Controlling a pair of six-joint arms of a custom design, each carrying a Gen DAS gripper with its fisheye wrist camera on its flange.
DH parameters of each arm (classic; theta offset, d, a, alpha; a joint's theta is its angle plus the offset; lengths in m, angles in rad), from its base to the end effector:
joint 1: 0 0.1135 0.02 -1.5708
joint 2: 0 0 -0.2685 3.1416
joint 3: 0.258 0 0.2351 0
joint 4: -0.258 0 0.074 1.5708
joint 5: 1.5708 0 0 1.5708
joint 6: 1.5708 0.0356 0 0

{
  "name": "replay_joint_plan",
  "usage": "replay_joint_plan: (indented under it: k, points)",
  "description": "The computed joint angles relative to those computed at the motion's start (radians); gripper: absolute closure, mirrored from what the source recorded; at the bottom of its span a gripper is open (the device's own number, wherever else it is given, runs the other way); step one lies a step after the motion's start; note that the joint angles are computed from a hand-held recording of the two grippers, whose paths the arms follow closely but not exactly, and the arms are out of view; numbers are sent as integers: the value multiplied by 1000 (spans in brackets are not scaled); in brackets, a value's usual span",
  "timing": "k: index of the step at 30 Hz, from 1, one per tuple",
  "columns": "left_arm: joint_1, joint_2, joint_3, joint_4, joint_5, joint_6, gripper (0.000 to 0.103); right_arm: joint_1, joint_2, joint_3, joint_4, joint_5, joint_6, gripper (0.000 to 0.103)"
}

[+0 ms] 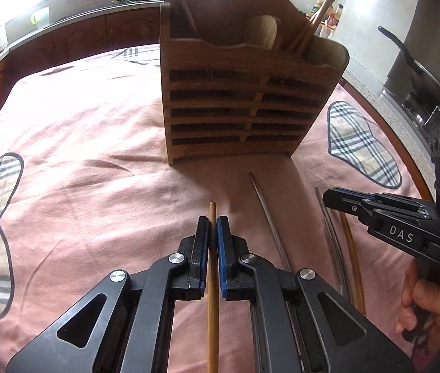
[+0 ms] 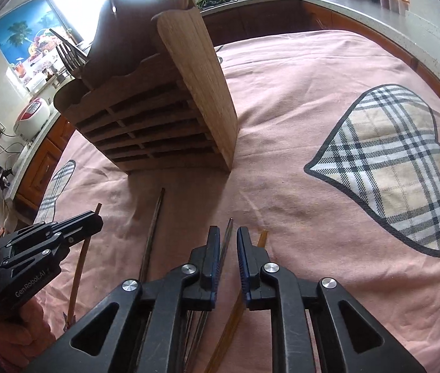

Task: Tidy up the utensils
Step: 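Lift both held chopsticks and carry them over the wooden holder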

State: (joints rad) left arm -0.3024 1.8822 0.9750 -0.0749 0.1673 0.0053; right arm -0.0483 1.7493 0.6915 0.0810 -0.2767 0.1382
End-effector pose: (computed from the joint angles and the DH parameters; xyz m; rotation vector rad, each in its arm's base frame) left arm 0.3325 -0.1099 0.1362 0.4575 2.5244 -0.3277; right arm 0.2922 -0.0044 0.1194 0.1285 2.5338 0.3874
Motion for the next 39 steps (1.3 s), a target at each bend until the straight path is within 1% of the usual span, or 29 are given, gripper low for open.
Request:
replay_joint_plan:
  k: [2, 3, 4, 5, 9, 11, 14, 17, 19, 21, 26, 32, 37, 39]
  points:
    - [8, 9, -1, -15, -1, 12, 98, 24, 26, 15, -1, 44, 4, 88]
    - [7, 20, 5, -22, -7, 15, 98, 29, 42, 26, -4, 45, 3, 88]
    - [-4, 41, 19, -25, -20, 9, 98, 38, 45, 28, 4, 63, 2, 91]
    - [-6, 53, 26, -31, -24, 7, 98, 51, 52, 43, -11, 88, 0, 91]
    - [-13, 75, 59, -52, -37, 12, 97, 88, 79, 109, -81, 134, -30, 89]
    - [-20, 83, 66, -48, -50, 20, 97, 106, 87, 123, -93, 156, -52, 89]
    - [-32, 85, 60, -26, -67, 24, 97, 127, 82, 106, -66, 190, -79, 90]
    - [-23, 83, 58, -23, -55, 25, 98, 136, 74, 79, -26, 209, -61, 94]
    - [-8, 78, 59, -33, -31, 18, 99, 126, 71, 70, -9, 182, -40, 96]
    - [7, 52, 33, -20, -15, 10, 99, 88, 65, 58, 1, 115, -28, 97]
    - [58, -39, -31, -8, 37, -8, 99, 21, -20, -15, 33, 18, -19, 97]
    - [117, -187, -123, -8, 96, -20, 99, 9, -180, -95, 46, -27, 3, 98]
    - [164, -327, -193, -34, 137, -21, 99, 22, -323, -121, -4, -20, 18, 98]
    - [182, -387, -220, -49, 155, -20, 99, 36, -372, -138, -6, -13, 35, 99]
